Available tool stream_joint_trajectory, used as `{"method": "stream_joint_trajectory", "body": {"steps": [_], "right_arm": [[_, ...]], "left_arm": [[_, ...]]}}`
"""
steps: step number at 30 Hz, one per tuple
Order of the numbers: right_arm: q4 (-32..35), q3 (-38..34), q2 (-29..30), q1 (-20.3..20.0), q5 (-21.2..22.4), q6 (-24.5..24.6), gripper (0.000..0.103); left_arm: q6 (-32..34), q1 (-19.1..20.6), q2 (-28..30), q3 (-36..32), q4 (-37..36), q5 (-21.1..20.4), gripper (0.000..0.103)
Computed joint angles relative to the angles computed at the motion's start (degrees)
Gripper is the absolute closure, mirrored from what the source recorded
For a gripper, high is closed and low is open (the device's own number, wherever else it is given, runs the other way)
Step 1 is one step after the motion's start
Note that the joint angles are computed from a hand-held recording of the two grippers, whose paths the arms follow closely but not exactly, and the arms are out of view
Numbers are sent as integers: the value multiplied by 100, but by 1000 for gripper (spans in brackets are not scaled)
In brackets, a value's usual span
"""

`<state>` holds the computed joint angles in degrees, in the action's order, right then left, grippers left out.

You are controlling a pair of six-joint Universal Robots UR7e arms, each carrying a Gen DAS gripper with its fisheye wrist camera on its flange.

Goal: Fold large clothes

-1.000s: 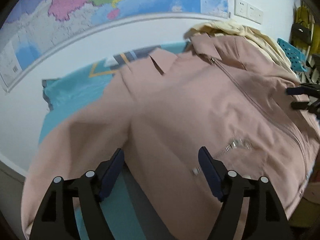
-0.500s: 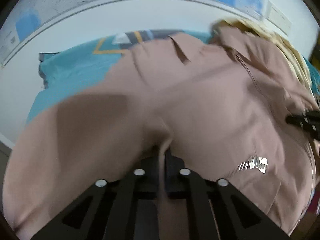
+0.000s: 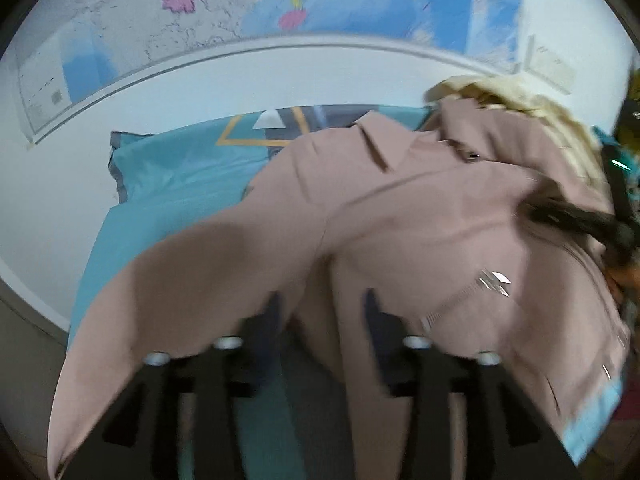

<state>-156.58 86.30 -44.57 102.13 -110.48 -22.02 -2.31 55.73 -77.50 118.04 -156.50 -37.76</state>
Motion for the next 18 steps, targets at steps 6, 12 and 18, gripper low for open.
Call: {"method": "stream_joint_trajectory", "body": {"steps": [6,12,18], "right_arm": [[165,198,-168,79,-173,-239,83],[-393,1514,-1506,59,269,-598,31],[277,2662,-2770,-334,464,-372,19]], "left_arm": [[-610,-366,-1229,1239,333,-841,33],[-872,-689,-1577,2271,-133,-1070,25],[-768,-806,-1231,2561,-661,-880,19]]}}
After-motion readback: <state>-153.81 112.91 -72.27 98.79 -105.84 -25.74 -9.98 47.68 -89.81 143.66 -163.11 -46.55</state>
